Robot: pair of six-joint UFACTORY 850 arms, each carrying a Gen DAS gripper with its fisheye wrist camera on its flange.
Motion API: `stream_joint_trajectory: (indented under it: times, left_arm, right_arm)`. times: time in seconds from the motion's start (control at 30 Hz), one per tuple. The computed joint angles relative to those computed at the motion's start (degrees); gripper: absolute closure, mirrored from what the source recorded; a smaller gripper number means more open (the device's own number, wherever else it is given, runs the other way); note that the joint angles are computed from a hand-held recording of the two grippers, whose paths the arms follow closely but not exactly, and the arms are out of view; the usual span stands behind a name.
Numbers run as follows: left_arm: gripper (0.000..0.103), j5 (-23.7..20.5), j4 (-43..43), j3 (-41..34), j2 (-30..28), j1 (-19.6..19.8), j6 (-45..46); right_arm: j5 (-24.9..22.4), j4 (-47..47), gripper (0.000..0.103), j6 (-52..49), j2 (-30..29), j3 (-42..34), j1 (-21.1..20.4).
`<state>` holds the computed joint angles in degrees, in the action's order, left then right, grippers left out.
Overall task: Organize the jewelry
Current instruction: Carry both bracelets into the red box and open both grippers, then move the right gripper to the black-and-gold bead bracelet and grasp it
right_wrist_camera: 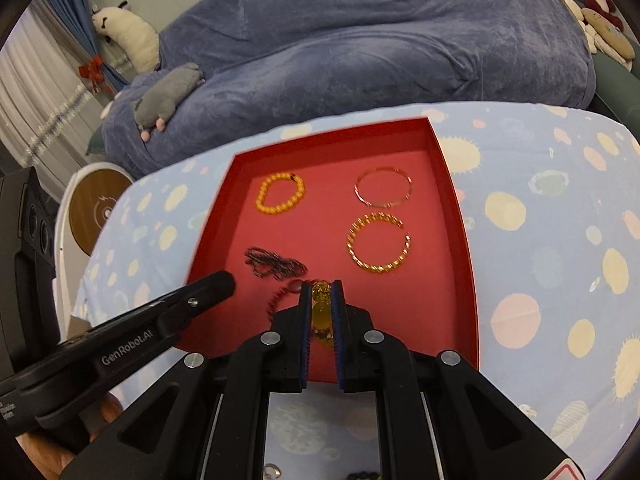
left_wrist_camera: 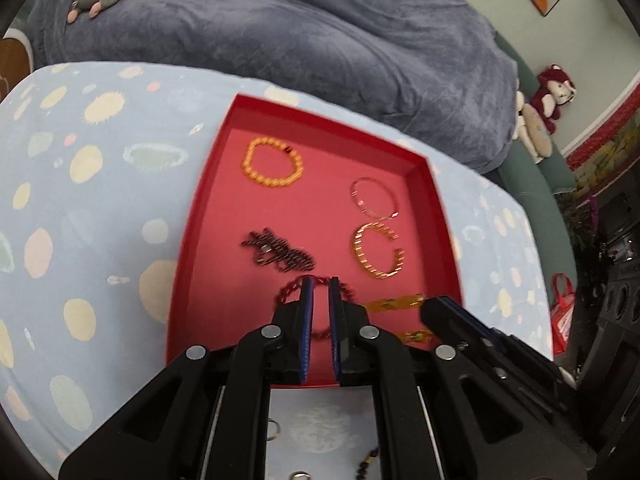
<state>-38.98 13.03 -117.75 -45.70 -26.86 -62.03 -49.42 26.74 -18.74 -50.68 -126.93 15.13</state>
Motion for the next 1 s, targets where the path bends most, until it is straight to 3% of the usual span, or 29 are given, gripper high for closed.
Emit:
stream_joint_trajectory:
  times: [0.17,0.23,0.3,0.37,0.43,0.7,1.0]
  left_arm:
    - [0.096,-3.56,4.62,4.38,1.16,-0.18,-3.50]
    - [0.095,-3.06,6.07,6.23,2.14,-0.17,-5.06]
    - [0.094,-3.19,7.60,7.13,2.79,-0.36,-6.51]
    - [0.086,-3.89,9.24,7.39,3.21,-0.77,-7.79]
    - [0.082,-4.11,10.93,7.75,3.67,-1.23,-8.76]
    - [0.078,-6.81,14.51,8.30,5.11,-3.67,-9.39]
    - [0.071,-7.35,16.93,16.05,10.15,-7.25,-13.80]
  right_arm:
    - [2.54,-7.82,0.093,1.63,0.23,2.51,0.49]
    - [2.92,-8.11,0.090,2.01,0.25,2.80,0.24]
    - [4.05,-9.35,0.084,3.00,0.72,3.50,0.14]
    - [5.85,-9.68,0.070,3.37,1.89,5.22,0.00]
    - [7.15,-9.25,0.067,3.44,3.28,7.13,-0.26]
    - [10.88,-6.64,0.065,0.80,10.74,17.13,-1.25]
    - [12.79,-4.81,0.065,-2.28,20.17,31.17,-2.52]
